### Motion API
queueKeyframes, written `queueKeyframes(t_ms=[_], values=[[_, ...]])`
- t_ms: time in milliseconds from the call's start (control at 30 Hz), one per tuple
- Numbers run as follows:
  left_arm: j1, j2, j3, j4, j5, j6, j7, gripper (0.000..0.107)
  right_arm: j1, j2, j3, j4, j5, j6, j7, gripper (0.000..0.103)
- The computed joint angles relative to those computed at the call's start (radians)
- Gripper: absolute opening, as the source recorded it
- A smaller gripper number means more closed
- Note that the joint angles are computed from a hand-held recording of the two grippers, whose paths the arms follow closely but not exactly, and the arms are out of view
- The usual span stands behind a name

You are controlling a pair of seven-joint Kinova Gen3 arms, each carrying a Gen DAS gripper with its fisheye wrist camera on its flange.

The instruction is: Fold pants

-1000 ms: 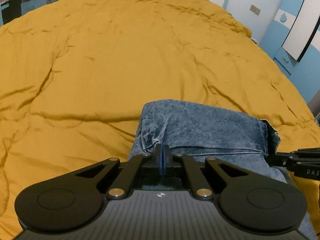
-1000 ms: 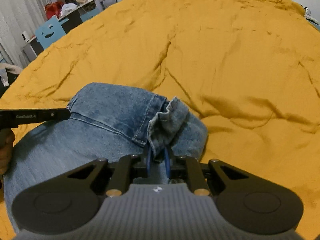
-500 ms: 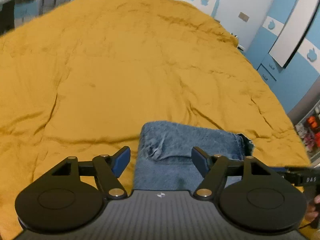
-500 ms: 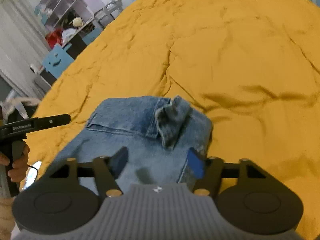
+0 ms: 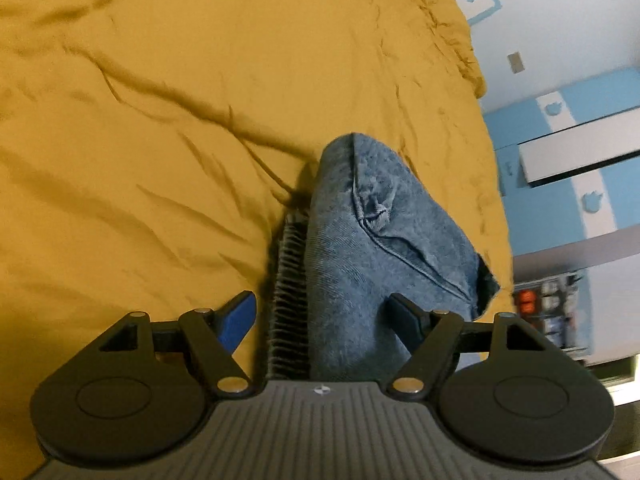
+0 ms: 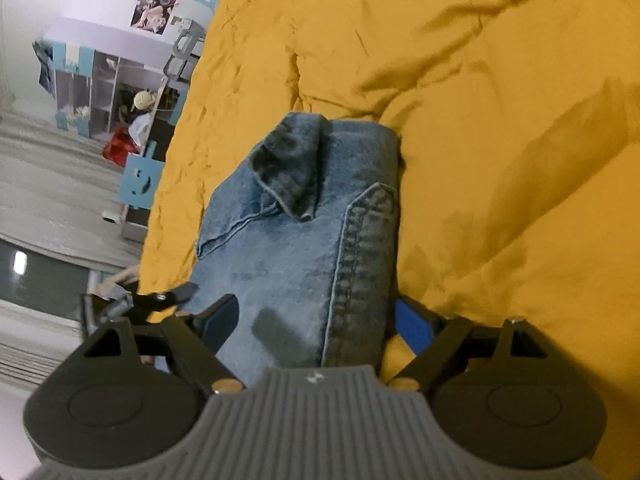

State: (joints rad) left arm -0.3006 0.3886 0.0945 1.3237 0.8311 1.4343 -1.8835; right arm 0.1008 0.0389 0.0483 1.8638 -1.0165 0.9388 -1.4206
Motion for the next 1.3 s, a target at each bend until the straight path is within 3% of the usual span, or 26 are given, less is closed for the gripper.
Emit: queueKeyframes(t_ms=[167,300,467,567,767,967,1167,1300], values=[[-0.017,0.061,0.018,-0.005,0.051,0.027,-0.004,0.087,0.014,0.049,-0.006,0.021,-0.079,0.006,0.062,0.069],[-0.014,0.066,0.020,-0.016,0.037,0.028,0.005,0.082,0.025,0.082,-0.023,0.025,-0.120,-0.002,0.093,0.061],[-0.014,0.003,0.012,0.014,0.038,-0.003,-0.018,0.055,0.029,0.058,-0.026,-0.005,-0.084,0.010,0.068,0.037],[-0.021,-0.032,0.004,0.055,0.073,-0.023,-0.026,0.047,0.032,0.041,-0.019,-0.046,-0.083,0.032,0.062,0.032],[0.008,-0.092,-0.005,0.132,0.149,-0.071,-0.031,0.044,0.053,0.023,0.009,-0.177,-0.025,0.141,0.026,0.030],[0.100,-0.123,0.014,0.166,0.197,-0.140,-0.015,0.040,0.131,-0.018,0.081,-0.260,0.041,0.298,0.022,0.030],[0.211,-0.138,0.033,0.147,0.143,-0.220,0.038,0.037,0.258,0.009,0.162,-0.313,0.055,0.473,0.091,0.030],[0.243,-0.127,0.036,0.127,0.087,-0.228,0.084,0.037,0.328,0.047,0.166,-0.286,0.050,0.519,0.146,0.030]])
